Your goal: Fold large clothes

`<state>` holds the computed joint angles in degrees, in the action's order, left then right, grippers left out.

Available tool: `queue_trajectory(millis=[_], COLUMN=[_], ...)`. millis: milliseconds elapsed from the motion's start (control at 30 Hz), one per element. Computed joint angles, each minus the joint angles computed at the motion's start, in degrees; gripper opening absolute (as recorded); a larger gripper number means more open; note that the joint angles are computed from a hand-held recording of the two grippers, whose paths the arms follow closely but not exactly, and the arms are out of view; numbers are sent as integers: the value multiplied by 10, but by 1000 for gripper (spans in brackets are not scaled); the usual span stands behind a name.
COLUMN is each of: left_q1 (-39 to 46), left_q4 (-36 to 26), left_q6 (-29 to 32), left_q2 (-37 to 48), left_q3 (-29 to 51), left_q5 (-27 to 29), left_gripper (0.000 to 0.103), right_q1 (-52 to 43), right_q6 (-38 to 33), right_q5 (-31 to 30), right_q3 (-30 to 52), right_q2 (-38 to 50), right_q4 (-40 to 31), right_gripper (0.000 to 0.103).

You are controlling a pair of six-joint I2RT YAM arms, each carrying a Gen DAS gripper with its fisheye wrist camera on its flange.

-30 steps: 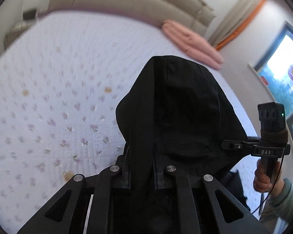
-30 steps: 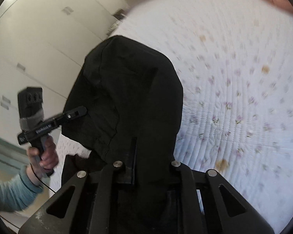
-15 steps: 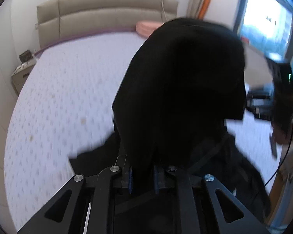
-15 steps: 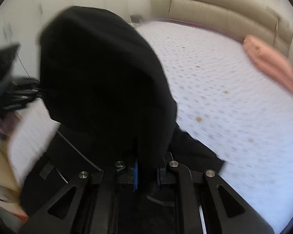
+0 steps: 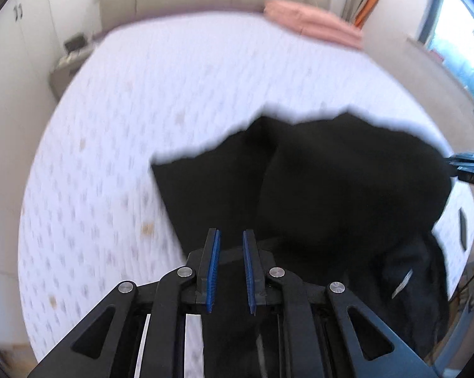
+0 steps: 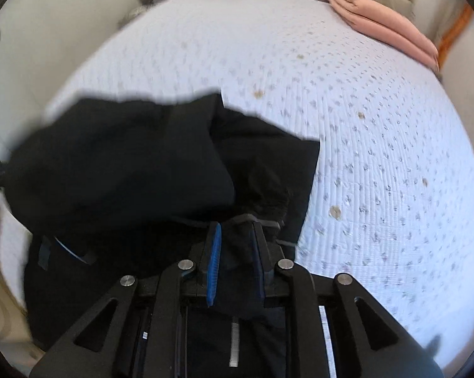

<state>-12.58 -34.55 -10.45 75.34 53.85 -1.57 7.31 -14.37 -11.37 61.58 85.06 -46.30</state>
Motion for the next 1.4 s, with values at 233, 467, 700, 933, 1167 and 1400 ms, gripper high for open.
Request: queue_trajectory(millis=[233, 467, 700, 933, 1167, 1400], left_q1=[-46, -117, -127, -125, -165, -200], left_q4=[62, 107, 245, 230, 204, 220], left_q6=[-55, -97, -162, -170, -186, -202], left_q2=[98, 156, 265, 222, 120, 328], left_q3=[109, 10, -71, -81, -48, 34], left_q5=[99, 161, 191, 197, 108, 36], left_gripper=[30, 30, 30, 30, 49, 47], right_q1=[68, 186, 194, 198, 142, 182], right_q6=[119, 132, 185, 189, 184, 229], right_q5=[-123, -51, -45, -49, -46, 61], right_q3=[103, -22, -154, -149, -71, -94], right_q2=[24, 9, 97, 36, -62, 107], right_q4=[-11, -9, 114, 56, -4, 84], right_gripper=[65, 58, 56, 56, 58, 55])
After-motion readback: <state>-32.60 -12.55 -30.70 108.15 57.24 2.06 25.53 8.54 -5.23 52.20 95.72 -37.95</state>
